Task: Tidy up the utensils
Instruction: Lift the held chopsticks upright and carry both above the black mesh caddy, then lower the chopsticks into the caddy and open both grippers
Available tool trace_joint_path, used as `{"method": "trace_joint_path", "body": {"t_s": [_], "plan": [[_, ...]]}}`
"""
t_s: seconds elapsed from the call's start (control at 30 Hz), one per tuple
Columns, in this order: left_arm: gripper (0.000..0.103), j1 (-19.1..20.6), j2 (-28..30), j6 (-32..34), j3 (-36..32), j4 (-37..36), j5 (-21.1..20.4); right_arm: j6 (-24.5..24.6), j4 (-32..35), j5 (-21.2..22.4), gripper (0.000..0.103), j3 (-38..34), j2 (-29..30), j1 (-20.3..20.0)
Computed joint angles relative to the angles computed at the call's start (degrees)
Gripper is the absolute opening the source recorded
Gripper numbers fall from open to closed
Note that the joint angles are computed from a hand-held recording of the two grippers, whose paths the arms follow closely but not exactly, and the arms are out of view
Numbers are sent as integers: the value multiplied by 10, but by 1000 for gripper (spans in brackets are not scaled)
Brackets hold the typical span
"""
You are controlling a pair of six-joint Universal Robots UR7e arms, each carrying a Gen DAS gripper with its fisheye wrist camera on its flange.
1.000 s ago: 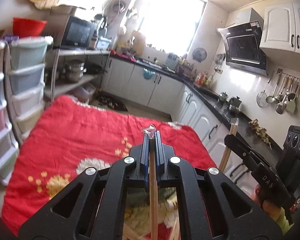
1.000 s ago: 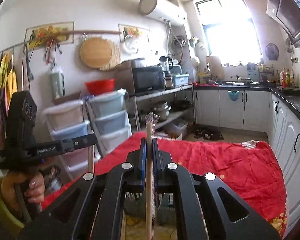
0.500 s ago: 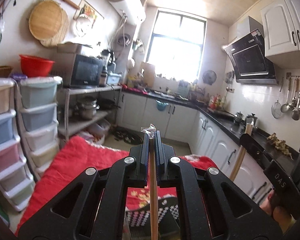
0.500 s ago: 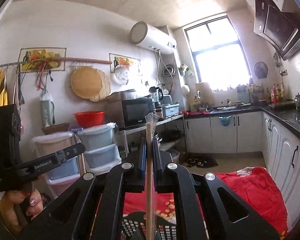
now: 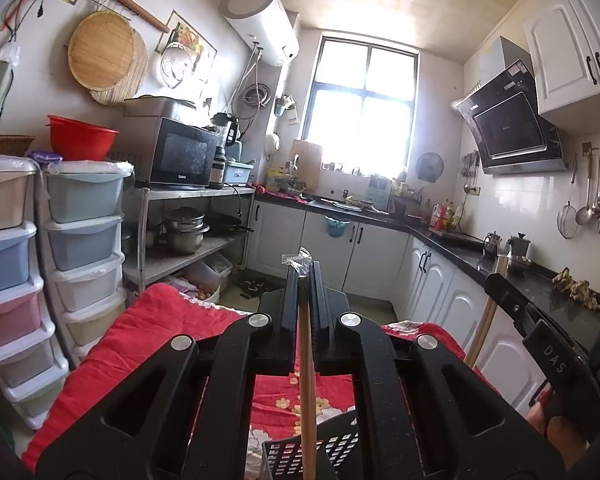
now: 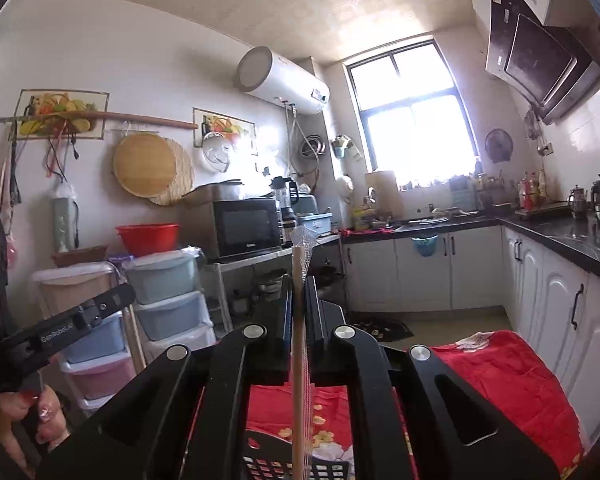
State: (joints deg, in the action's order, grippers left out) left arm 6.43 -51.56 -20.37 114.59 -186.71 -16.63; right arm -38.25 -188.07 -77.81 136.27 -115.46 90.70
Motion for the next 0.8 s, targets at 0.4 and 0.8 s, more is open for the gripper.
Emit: {"method": "trace_joint_path", "body": {"t_s": [0.4, 0.8], "plan": [[3, 11, 5, -24, 27, -4, -27, 2, -20, -5, 7, 30, 3, -33], [33, 9, -28, -108, 58, 75, -37, 15, 30, -12, 37, 45, -41, -50]]}}
